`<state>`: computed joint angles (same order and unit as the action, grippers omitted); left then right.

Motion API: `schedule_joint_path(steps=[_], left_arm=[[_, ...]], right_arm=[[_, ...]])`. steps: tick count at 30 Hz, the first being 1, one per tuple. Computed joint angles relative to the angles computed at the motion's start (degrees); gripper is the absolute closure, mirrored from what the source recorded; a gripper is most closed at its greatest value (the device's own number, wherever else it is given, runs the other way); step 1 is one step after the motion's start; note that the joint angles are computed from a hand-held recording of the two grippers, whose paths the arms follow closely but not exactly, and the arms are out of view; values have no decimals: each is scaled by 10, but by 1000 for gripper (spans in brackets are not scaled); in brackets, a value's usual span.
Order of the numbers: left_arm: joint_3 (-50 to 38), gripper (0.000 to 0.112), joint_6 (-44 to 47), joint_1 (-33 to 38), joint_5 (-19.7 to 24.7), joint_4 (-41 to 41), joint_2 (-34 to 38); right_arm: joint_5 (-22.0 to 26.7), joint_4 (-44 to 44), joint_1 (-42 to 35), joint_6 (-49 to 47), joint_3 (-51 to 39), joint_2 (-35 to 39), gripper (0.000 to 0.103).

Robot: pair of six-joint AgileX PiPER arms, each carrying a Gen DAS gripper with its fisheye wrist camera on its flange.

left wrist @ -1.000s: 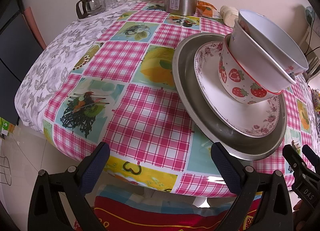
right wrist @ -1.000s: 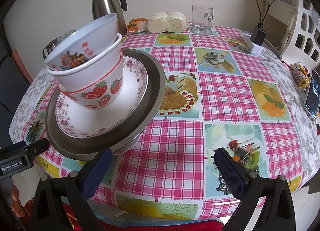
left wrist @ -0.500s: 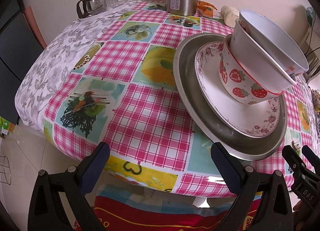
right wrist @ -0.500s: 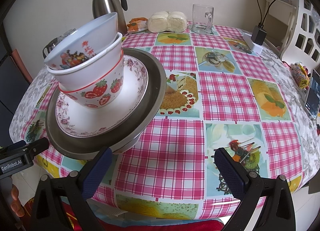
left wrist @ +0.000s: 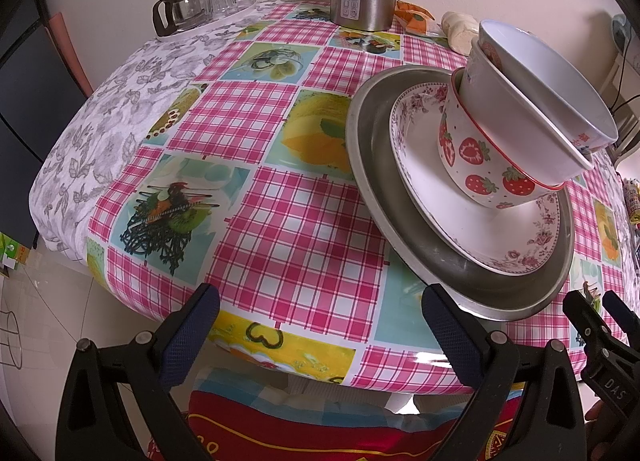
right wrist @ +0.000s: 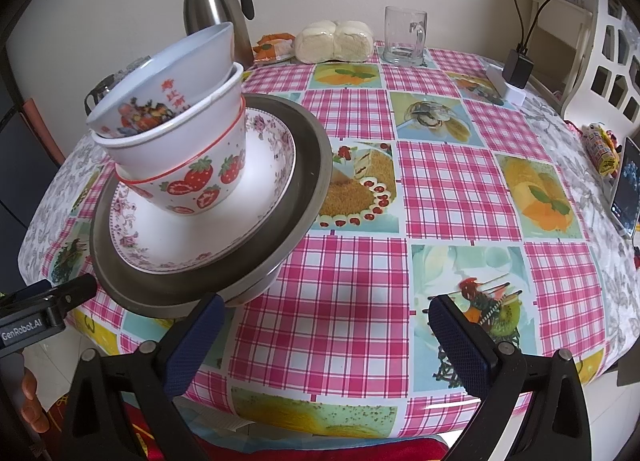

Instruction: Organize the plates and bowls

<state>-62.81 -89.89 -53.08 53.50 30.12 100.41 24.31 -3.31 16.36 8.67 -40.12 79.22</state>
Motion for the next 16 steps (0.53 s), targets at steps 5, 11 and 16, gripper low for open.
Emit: schedule_joint_path(steps=[5,11,16], left_arm=[[-1,11,1,1,1,-1,0],[1,11,-9,-1,-1,5,-2],[1,11,-15,-2,1,9,-5]], right_arm=[[-3,2,-1,-3,3,0,0],[-1,5,-3,-6,1,2,0],[-3,11,-6,-14,0,5,0]])
